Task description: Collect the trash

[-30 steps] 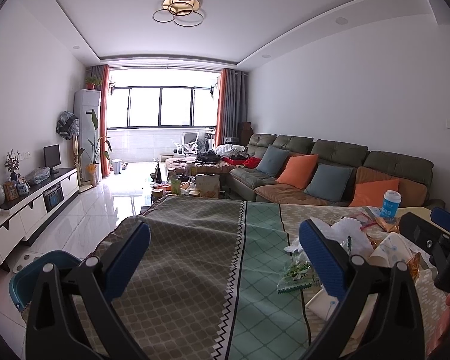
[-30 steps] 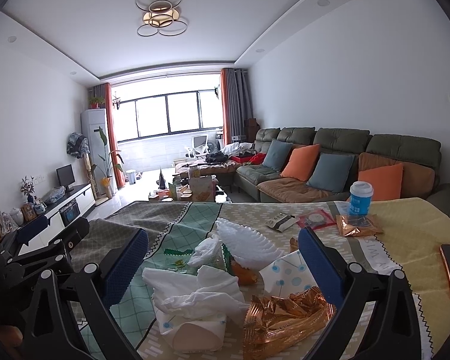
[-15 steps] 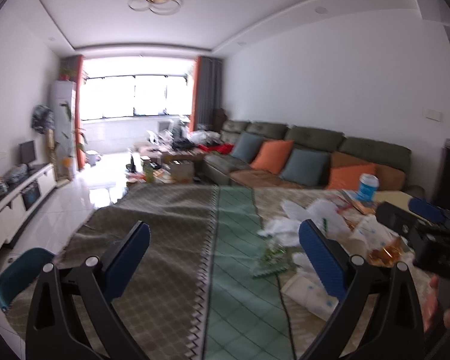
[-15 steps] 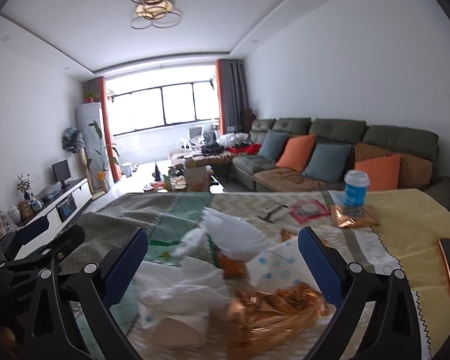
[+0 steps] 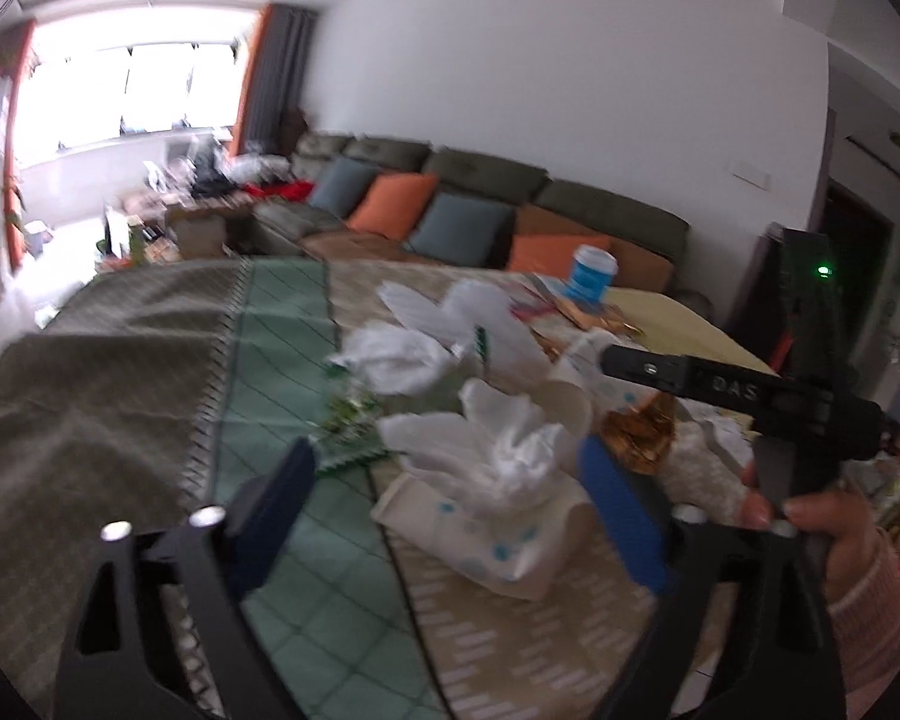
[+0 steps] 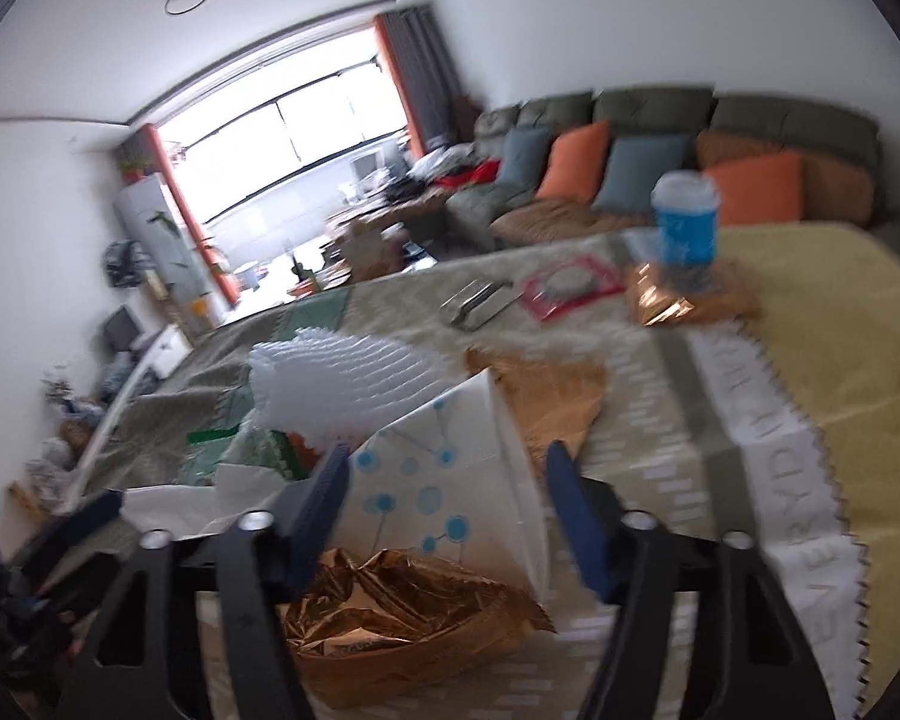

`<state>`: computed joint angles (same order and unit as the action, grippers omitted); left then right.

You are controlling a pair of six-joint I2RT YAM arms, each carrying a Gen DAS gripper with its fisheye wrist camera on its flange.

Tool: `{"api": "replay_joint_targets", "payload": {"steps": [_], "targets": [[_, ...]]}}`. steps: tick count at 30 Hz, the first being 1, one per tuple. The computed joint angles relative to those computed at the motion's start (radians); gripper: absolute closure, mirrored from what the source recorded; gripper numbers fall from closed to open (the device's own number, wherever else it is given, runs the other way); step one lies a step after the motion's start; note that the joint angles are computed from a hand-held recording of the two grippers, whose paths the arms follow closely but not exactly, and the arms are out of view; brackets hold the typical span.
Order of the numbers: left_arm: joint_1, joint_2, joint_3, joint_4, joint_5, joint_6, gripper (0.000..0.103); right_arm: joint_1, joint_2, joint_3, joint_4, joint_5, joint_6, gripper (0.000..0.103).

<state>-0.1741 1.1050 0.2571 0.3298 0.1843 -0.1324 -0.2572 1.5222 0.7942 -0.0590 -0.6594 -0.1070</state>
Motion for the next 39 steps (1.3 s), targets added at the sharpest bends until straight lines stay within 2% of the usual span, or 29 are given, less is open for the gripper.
{"api": "replay_joint_targets", "payload": {"steps": [3, 4, 5, 6, 8, 10, 12, 22, 28, 32, 35, 39], "targets": [[0.027, 0.074, 0.037, -0.001, 0.077, -0.011, 0.038, -0.017, 0.046, 0.051, -0.062, -0.059, -0.04, 0.061], [0.04, 0.088, 0.047, -0.013, 0.105, -0.011, 0.047, -0.022, 0.053, 0.059, -0.073, -0.079, -0.054, 0.064], [0.045, 0.101, 0.052, -0.014, 0.119, -0.013, 0.056, -0.027, 0.053, 0.063, -0.084, -0.096, -0.07, 0.071], [0.046, 0.117, 0.062, -0.016, 0.124, -0.013, 0.061, -0.028, 0.064, 0.073, -0.086, -0.104, -0.08, 0.079], [0.048, 0.115, 0.067, -0.033, 0.131, -0.018, 0.084, -0.04, 0.062, 0.082, -0.112, -0.138, -0.111, 0.095], [0.057, 0.108, 0.075, -0.055, 0.146, -0.018, 0.095, -0.046, 0.07, 0.1, -0.127, -0.163, -0.13, 0.097], [0.067, 0.089, 0.077, -0.072, 0.156, -0.019, 0.095, -0.051, 0.058, 0.102, -0.134, -0.181, -0.146, 0.099], [0.175, -0.141, 0.077, -0.214, 0.246, -0.026, 0.096, -0.064, -0.028, 0.133, -0.175, -0.305, -0.153, 0.099], [0.358, -0.303, 0.084, -0.341, 0.376, -0.008, 0.096, 0.004, -0.077, 0.137, -0.16, -0.355, -0.128, 0.099], [0.538, -0.391, 0.102, -0.447, 0.485, 0.036, 0.096, 0.086, -0.102, 0.124, -0.131, -0.367, -0.092, 0.099], [0.673, -0.427, 0.118, -0.519, 0.553, 0.092, 0.096, 0.173, -0.096, 0.123, -0.121, -0.344, -0.077, 0.099], [0.843, -0.399, 0.137, -0.567, 0.654, 0.156, 0.096, 0.278, -0.083, 0.124, -0.114, -0.304, -0.061, 0.099]]}}
